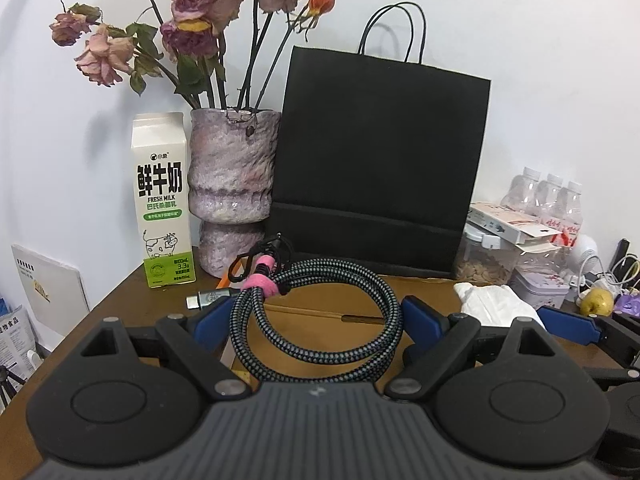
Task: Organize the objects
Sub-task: 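Carry the cable and white cloth over the cardboard box with both grippers, then open both grippers to drop the cable and cloth into the box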
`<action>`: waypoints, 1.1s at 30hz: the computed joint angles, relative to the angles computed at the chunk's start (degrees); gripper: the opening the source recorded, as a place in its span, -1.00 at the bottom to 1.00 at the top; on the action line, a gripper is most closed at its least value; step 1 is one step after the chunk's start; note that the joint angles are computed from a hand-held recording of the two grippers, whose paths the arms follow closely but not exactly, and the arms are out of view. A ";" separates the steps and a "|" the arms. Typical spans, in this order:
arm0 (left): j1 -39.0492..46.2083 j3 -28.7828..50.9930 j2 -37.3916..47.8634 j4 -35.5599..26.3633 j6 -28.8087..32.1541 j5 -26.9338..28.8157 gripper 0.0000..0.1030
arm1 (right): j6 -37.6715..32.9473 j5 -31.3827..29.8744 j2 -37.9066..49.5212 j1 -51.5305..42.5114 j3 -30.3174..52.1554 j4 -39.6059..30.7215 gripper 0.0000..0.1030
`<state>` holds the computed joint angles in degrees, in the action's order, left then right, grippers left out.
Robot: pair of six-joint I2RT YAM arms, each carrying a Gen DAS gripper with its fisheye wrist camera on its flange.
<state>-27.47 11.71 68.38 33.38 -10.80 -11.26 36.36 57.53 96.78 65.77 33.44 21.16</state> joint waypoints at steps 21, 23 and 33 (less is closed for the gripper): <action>1.60 5.76 14.82 8.64 0.40 0.25 1.00 | -4.74 -6.37 6.54 -7.72 1.72 6.94 1.00; 2.05 6.19 14.77 7.41 -0.03 0.82 1.00 | -4.47 -6.90 6.42 -7.92 1.59 6.76 1.00; 1.91 5.83 13.86 6.58 0.17 0.92 1.00 | -3.80 -7.38 5.96 -7.90 1.82 5.07 1.00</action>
<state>-25.56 17.55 82.23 39.96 -10.63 -10.34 32.56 50.15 102.74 57.87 35.26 26.23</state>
